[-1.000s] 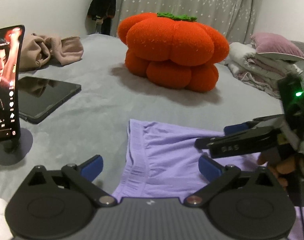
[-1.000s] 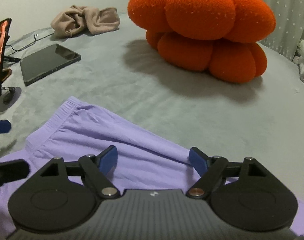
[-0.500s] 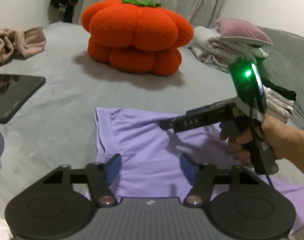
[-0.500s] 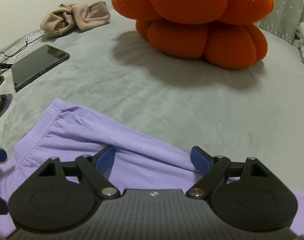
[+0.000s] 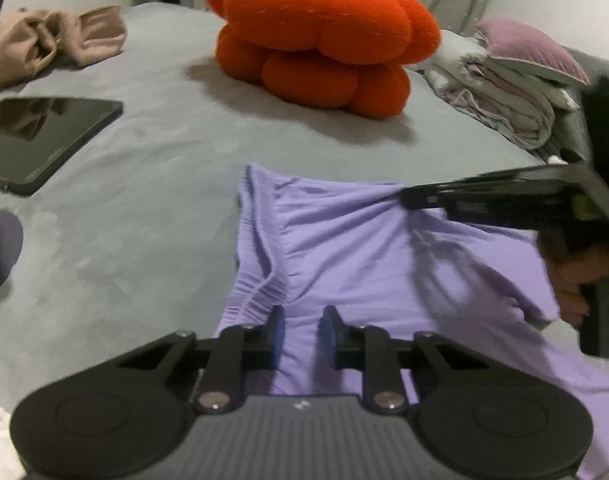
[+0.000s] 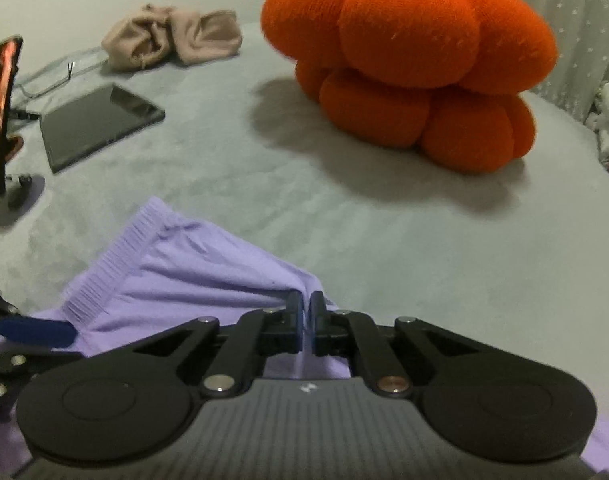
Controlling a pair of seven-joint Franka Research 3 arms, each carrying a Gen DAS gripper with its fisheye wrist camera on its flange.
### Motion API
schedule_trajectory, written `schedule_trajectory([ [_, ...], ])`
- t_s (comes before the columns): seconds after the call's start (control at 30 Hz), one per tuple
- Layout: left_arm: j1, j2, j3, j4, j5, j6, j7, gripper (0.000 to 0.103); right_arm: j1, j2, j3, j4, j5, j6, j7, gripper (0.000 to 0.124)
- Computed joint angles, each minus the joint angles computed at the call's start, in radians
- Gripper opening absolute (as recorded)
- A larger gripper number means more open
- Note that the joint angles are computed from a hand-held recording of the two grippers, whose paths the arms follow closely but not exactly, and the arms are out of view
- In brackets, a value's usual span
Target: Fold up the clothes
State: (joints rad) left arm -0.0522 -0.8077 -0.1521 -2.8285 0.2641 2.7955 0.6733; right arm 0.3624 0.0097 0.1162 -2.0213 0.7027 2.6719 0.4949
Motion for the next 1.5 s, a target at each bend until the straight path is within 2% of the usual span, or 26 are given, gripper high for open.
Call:
schedule_trajectory([
  [0.17, 0.014, 0.004, -0.001, -0.001, -0.005, 0.002, -0.019, 0.01, 0.003, -0.08, -0.013, -0.048, 0.06, 0.001, -0.039, 0.004],
  [0.43, 0.032, 0.008, -0.024, 0.002, 0.02, 0.0, -0.049, 0.007, 0.034, -0.243, -0.059, -0.16, 0.124, -0.04, -0.102, 0.004],
  [0.9, 0.04, 0.006, -0.037, -0.003, 0.052, 0.005, -0.074, 0.007, 0.07, -0.523, -0.129, -0.4, 0.138, -0.192, -0.118, 0.004],
  [1.03, 0.042, 0.004, -0.04, -0.004, 0.065, 0.005, -0.075, 0.007, 0.063, -0.532, -0.121, -0.451, 0.117, -0.213, -0.081, 0.004],
  [1.2, 0.041, 0.001, -0.037, -0.009, 0.07, 0.011, -0.078, 0.007, 0.053, -0.474, -0.112, -0.472, 0.101, -0.224, -0.007, 0.004],
  [1.3, 0.044, 0.003, -0.041, -0.007, 0.077, 0.009, -0.075, 0.007, 0.067, -0.449, -0.137, -0.477, 0.176, -0.222, -0.037, 0.004],
  [1.4, 0.044, -0.001, -0.047, -0.006, 0.087, 0.003, -0.07, 0.007, 0.06, -0.455, -0.128, -0.478, 0.188, -0.225, -0.04, 0.005],
  [1.5, 0.037, -0.013, -0.049, -0.008, 0.096, -0.01, -0.058, 0.007, 0.064, -0.47, -0.136, -0.488, 0.2, -0.236, -0.085, 0.016],
])
